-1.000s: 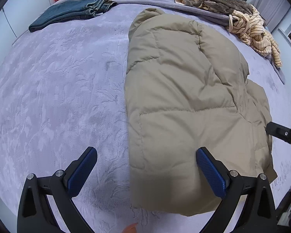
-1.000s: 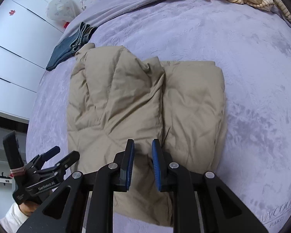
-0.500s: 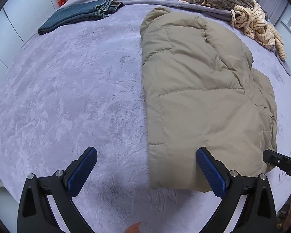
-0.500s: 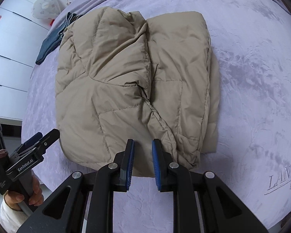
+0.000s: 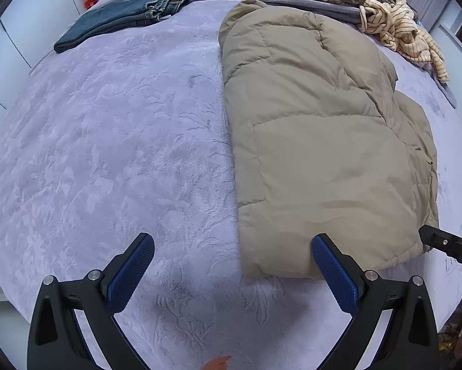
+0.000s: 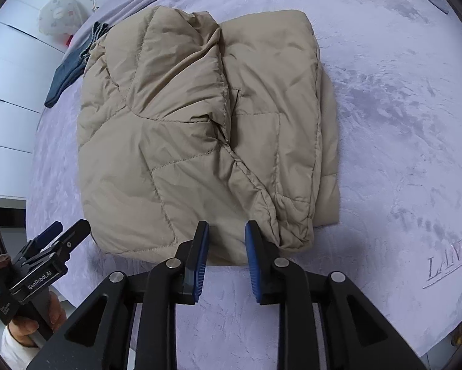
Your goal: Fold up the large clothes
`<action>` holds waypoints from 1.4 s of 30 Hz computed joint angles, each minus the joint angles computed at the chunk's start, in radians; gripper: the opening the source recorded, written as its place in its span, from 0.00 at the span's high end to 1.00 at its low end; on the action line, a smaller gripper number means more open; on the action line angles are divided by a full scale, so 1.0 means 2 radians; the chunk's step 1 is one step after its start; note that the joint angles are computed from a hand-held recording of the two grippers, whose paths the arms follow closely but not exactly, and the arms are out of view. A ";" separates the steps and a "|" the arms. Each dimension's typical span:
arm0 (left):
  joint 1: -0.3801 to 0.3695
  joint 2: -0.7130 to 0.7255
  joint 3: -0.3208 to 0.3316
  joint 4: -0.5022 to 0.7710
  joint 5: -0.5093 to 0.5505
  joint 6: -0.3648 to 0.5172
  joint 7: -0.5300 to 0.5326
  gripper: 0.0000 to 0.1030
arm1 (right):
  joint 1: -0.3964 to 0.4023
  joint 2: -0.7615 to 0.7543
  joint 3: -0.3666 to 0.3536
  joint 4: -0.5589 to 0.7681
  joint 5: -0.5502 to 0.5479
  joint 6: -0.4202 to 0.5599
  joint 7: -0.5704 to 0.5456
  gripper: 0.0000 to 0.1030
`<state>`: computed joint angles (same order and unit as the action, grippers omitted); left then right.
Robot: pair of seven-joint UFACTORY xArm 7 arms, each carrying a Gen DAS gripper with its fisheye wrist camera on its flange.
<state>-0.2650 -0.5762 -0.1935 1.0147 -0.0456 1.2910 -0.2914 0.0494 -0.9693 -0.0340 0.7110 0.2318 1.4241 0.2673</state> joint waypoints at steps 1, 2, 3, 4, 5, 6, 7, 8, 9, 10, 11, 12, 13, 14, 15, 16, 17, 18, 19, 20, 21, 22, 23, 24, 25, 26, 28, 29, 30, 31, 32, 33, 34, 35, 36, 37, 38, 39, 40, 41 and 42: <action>0.000 -0.001 -0.001 0.001 0.001 0.002 -0.003 0.00 | 0.000 -0.003 0.001 0.001 0.000 0.004 0.001 0.71; 0.000 -0.002 -0.001 0.001 -0.002 0.004 -0.005 0.00 | 0.001 -0.002 0.000 0.002 -0.001 0.005 -0.001 0.70; -0.001 -0.002 0.000 0.003 -0.004 0.005 -0.007 0.00 | 0.002 -0.005 0.002 0.004 -0.001 0.008 -0.001 0.70; -0.001 -0.004 -0.001 0.003 -0.006 0.006 -0.010 0.00 | 0.004 -0.006 0.002 0.006 -0.002 0.011 -0.001 0.69; -0.001 -0.006 -0.002 0.005 -0.005 0.006 -0.012 0.00 | 0.004 -0.006 0.002 0.009 -0.001 0.014 -0.002 0.69; -0.002 -0.009 -0.005 0.005 -0.004 0.008 -0.015 0.00 | 0.005 -0.008 0.001 0.010 0.000 0.016 -0.002 0.67; -0.002 -0.011 -0.007 0.007 -0.003 0.009 -0.018 0.00 | 0.006 -0.010 0.000 0.011 0.001 0.018 -0.003 0.67; -0.003 -0.012 -0.009 0.009 -0.002 0.011 -0.019 0.00 | 0.006 -0.015 -0.004 0.010 0.001 0.022 -0.005 0.66; -0.004 -0.014 -0.011 0.010 -0.002 0.014 -0.022 0.00 | 0.006 -0.017 -0.007 0.010 0.002 0.024 -0.008 0.66; -0.004 -0.015 -0.013 0.013 -0.002 0.018 -0.026 0.00 | 0.006 -0.020 -0.012 0.009 0.002 0.027 -0.013 0.66; -0.005 -0.015 -0.015 0.017 -0.001 0.023 -0.030 0.00 | 0.006 -0.022 -0.014 0.009 0.004 0.030 -0.016 0.66; -0.005 -0.016 -0.018 0.020 0.000 0.028 -0.035 0.00 | 0.005 -0.026 -0.017 0.009 0.005 0.034 -0.019 0.66; -0.006 -0.018 -0.019 0.023 -0.001 0.033 -0.040 0.00 | 0.004 -0.029 -0.020 0.009 0.006 0.039 -0.022 0.66; -0.007 -0.020 -0.022 0.027 -0.001 0.038 -0.044 0.00 | 0.002 -0.036 -0.023 0.011 0.005 0.048 -0.024 0.66; -0.008 -0.021 -0.024 0.031 0.000 0.041 -0.049 0.00 | 0.001 -0.036 -0.026 0.015 0.005 0.053 -0.027 0.66; -0.008 -0.023 -0.028 0.037 0.002 0.047 -0.054 0.00 | 0.000 -0.040 -0.028 0.019 0.003 0.060 -0.031 0.66; -0.008 -0.025 -0.032 0.043 0.003 0.052 -0.061 0.00 | -0.002 -0.044 -0.029 0.024 0.001 0.067 -0.035 0.65; -0.009 -0.027 -0.035 0.048 0.003 0.056 -0.068 0.00 | -0.002 -0.046 -0.030 0.030 -0.001 0.074 -0.039 0.61; -0.009 -0.029 -0.036 0.052 0.002 0.059 -0.073 0.00 | -0.003 -0.047 -0.032 0.037 -0.003 0.079 -0.044 0.60; -0.009 -0.030 -0.039 0.058 0.002 0.064 -0.081 0.00 | -0.003 -0.049 -0.033 0.043 -0.004 0.083 -0.049 0.58; -0.009 -0.032 -0.043 0.063 0.003 0.068 -0.088 0.00 | -0.004 -0.051 -0.034 0.049 -0.006 0.087 -0.054 0.58; -0.009 -0.034 -0.046 0.068 0.005 0.072 -0.094 0.00 | -0.005 -0.051 -0.034 0.055 -0.007 0.089 -0.058 0.58; -0.009 -0.035 -0.049 0.074 0.007 0.077 -0.097 0.00 | -0.006 -0.053 -0.036 0.062 -0.008 0.092 -0.062 0.58; -0.010 -0.037 -0.052 0.080 0.009 0.082 -0.102 0.00 | -0.007 -0.054 -0.038 0.069 -0.009 0.095 -0.066 0.58; -0.011 -0.038 -0.055 0.086 0.010 0.087 -0.105 0.00 | -0.008 -0.055 -0.039 0.076 -0.011 0.098 -0.070 0.58; -0.012 -0.039 -0.058 0.093 0.010 0.091 -0.109 0.00 | -0.009 -0.054 -0.039 0.082 -0.012 0.100 -0.072 0.58; -0.015 -0.041 -0.062 0.105 0.007 0.100 -0.115 0.00 | -0.011 -0.053 -0.040 0.095 -0.014 0.104 -0.076 0.57; -0.016 -0.041 -0.065 0.113 0.005 0.106 -0.120 0.00 | -0.012 -0.052 -0.041 0.102 -0.015 0.107 -0.078 0.55; -0.015 -0.041 -0.070 0.121 0.008 0.113 -0.125 0.00 | -0.013 -0.052 -0.042 0.109 -0.017 0.111 -0.080 0.52; -0.014 -0.041 -0.074 0.128 0.011 0.117 -0.129 0.00 | -0.013 -0.053 -0.043 0.116 -0.020 0.114 -0.083 0.51; -0.012 -0.041 -0.078 0.136 0.015 0.123 -0.133 0.00 | -0.014 -0.053 -0.044 0.122 -0.021 0.116 -0.085 0.50; -0.011 -0.040 -0.082 0.144 0.018 0.127 -0.137 0.00 | -0.015 -0.054 -0.045 0.128 -0.023 0.118 -0.088 0.48; -0.010 -0.040 -0.085 0.152 0.021 0.132 -0.141 0.00 | -0.016 -0.056 -0.045 0.133 -0.026 0.119 -0.091 0.46; -0.008 -0.040 -0.090 0.161 0.024 0.138 -0.146 0.00 | -0.017 -0.058 -0.044 0.138 -0.029 0.121 -0.094 0.44; -0.006 -0.041 -0.095 0.168 0.027 0.143 -0.151 0.00 | -0.017 -0.059 -0.044 0.143 -0.033 0.122 -0.097 0.40; -0.005 -0.042 -0.098 0.174 0.029 0.146 -0.154 0.00 | -0.018 -0.061 -0.043 0.148 -0.036 0.123 -0.101 0.39; -0.003 -0.042 -0.102 0.182 0.033 0.151 -0.158 0.00 | -0.018 -0.062 -0.042 0.152 -0.037 0.124 -0.102 0.38; -0.002 -0.043 -0.104 0.187 0.035 0.154 -0.159 0.00 | -0.018 -0.064 -0.041 0.157 -0.040 0.125 -0.104 0.36; 0.000 -0.042 -0.106 0.194 0.037 0.157 -0.160 0.00 | -0.019 -0.066 -0.039 0.160 -0.042 0.125 -0.106 0.34; 0.001 -0.042 -0.108 0.200 0.039 0.159 -0.160 0.00 | -0.019 -0.069 -0.037 0.163 -0.043 0.126 -0.106 0.31; 0.002 -0.040 -0.109 0.206 0.041 0.161 -0.159 0.00 | -0.019 -0.070 -0.034 0.167 -0.046 0.126 -0.108 0.29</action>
<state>-0.2608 -0.6572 -0.4123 1.4259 0.0354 1.6136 -0.6087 0.0107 -1.1089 -0.1023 1.0442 0.1406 1.6755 0.0518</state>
